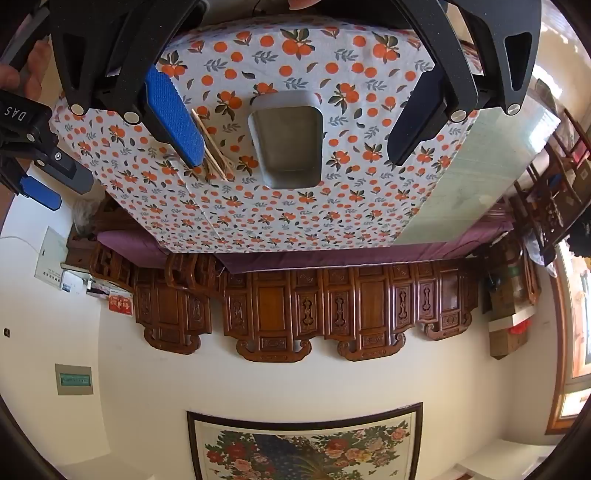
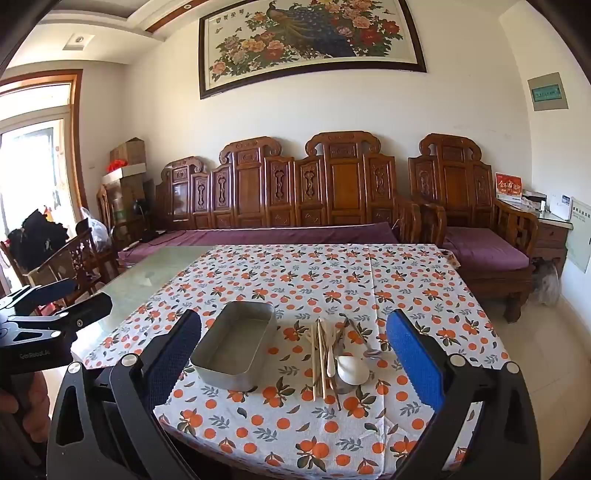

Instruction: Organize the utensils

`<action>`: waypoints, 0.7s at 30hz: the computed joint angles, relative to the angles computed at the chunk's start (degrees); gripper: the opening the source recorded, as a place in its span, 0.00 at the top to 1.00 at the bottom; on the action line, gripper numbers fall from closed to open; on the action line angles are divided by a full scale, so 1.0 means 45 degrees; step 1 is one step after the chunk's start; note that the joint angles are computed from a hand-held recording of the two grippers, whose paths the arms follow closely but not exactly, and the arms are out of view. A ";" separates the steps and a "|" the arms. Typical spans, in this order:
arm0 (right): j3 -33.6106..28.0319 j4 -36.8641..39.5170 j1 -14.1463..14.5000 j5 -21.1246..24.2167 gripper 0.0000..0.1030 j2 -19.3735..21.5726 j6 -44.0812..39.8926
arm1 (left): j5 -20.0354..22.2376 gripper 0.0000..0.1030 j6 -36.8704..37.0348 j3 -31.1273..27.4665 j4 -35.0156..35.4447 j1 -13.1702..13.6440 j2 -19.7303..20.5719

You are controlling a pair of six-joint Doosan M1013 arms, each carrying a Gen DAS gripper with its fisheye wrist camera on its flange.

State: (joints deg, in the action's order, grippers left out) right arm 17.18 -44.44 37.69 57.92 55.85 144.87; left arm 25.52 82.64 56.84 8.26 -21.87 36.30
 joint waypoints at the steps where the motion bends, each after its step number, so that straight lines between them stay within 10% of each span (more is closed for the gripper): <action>1: -0.0025 0.0037 -0.0004 0.0028 0.03 0.0011 -0.0034 | -0.0011 0.06 -0.0015 -0.0001 0.0024 -0.0002 0.0002; 21: 0.0331 -0.0092 0.0009 -0.0180 0.03 -0.0167 0.0149 | -0.0188 0.06 -0.0097 0.0064 0.0116 0.0019 -0.0020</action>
State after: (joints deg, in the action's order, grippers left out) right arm 18.67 -44.85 37.73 57.10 55.10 145.54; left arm 24.68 82.20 57.12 8.78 -21.79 36.21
